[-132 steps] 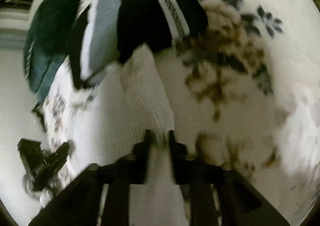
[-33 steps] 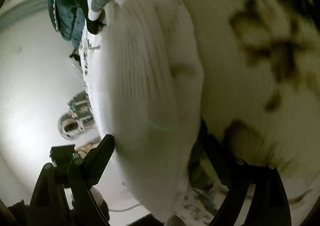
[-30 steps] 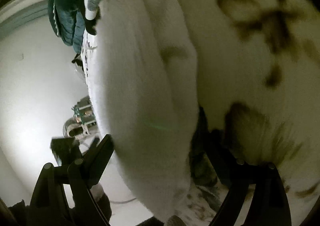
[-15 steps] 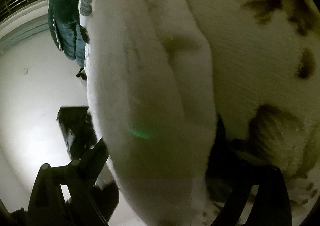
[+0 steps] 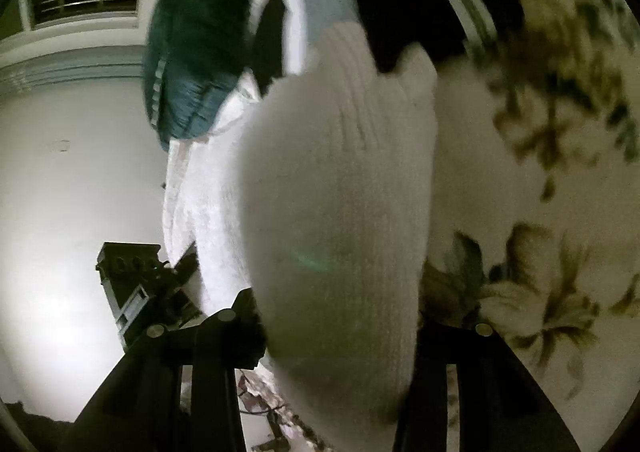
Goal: Fold small clothes
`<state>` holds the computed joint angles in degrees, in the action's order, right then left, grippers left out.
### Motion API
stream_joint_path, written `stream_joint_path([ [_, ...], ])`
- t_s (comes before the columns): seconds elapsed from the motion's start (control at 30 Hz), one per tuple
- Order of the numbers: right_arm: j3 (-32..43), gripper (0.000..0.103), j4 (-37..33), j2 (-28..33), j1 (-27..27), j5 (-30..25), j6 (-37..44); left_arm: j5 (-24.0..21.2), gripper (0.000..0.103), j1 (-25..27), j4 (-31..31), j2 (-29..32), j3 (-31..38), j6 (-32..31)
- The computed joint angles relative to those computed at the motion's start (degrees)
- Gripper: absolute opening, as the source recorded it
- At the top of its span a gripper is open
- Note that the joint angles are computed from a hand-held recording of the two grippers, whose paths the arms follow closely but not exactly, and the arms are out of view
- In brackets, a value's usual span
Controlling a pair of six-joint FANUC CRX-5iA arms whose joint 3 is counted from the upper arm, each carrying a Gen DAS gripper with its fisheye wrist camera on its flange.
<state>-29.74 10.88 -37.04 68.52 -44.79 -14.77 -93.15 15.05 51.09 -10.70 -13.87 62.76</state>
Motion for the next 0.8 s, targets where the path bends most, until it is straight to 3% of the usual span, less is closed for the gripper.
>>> stream_joint_path([
  [0.17,10.8,0.043,-1.6,1.4,-6.4,-8.8,9.6,4.3,0.027,-7.1,3.2,7.4,11.5,3.8],
  [0.3,20.4,0.043,-9.8,6.0,-18.9,-13.2,24.5,8.3,0.027,-12.3,3.5,14.9,20.0,6.1],
  [0.47,30.8,0.043,-26.7,18.7,-38.4,-15.1,45.2,13.4,0.028,-17.0,0.1,24.9,27.7,7.7],
  [0.67,34.9,0.043,-37.4,30.2,-48.8,-18.0,60.2,15.5,0.028,-18.9,-4.4,30.6,29.9,10.1],
  [0.8,37.0,0.046,-39.1,34.3,-50.8,-20.0,63.6,15.1,0.033,-19.0,-7.6,31.6,31.7,11.8],
])
